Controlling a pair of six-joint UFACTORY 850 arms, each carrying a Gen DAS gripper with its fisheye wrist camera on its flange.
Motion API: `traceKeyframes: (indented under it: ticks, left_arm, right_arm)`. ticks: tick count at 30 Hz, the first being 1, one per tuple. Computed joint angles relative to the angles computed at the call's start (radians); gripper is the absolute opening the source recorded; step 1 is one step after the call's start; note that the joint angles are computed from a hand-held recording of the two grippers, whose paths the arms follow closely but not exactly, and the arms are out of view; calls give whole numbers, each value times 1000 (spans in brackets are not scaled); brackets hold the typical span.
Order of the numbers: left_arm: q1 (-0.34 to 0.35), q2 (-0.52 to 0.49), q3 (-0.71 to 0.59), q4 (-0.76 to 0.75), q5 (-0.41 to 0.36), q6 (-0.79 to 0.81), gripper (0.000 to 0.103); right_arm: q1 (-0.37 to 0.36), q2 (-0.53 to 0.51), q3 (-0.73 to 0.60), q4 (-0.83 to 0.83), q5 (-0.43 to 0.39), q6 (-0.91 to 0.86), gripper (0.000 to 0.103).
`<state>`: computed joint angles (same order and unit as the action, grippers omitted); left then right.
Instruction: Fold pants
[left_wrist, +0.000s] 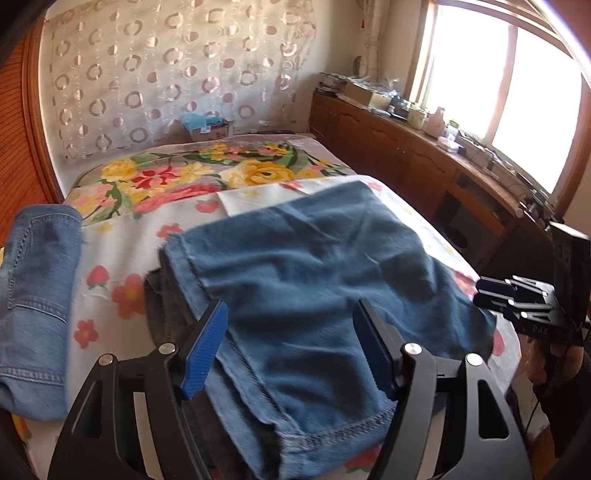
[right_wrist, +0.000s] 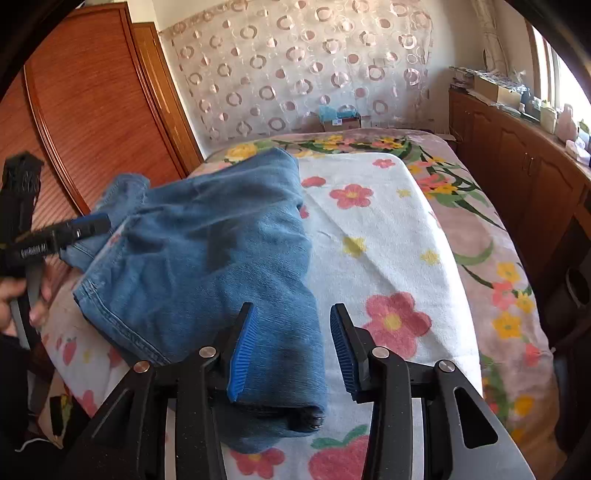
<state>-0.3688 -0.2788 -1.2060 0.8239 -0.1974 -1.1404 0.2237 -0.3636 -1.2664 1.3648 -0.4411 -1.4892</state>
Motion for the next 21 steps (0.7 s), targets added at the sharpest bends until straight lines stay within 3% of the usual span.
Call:
traceKeyframes:
  ticks: [5, 11, 21]
  left_arm:
    - [-49, -16, 4, 74, -31, -63, 71]
    - [-75, -39, 19, 47, -59, -51, 71]
    - [-92, -46, 36, 179, -90, -190, 71]
  right_arm:
    - [21, -1, 10, 13, 43, -24, 47]
    - [40, -25, -2, -97, 96, 87, 47]
    - [28, -34, -4, -126, 72, 137, 47]
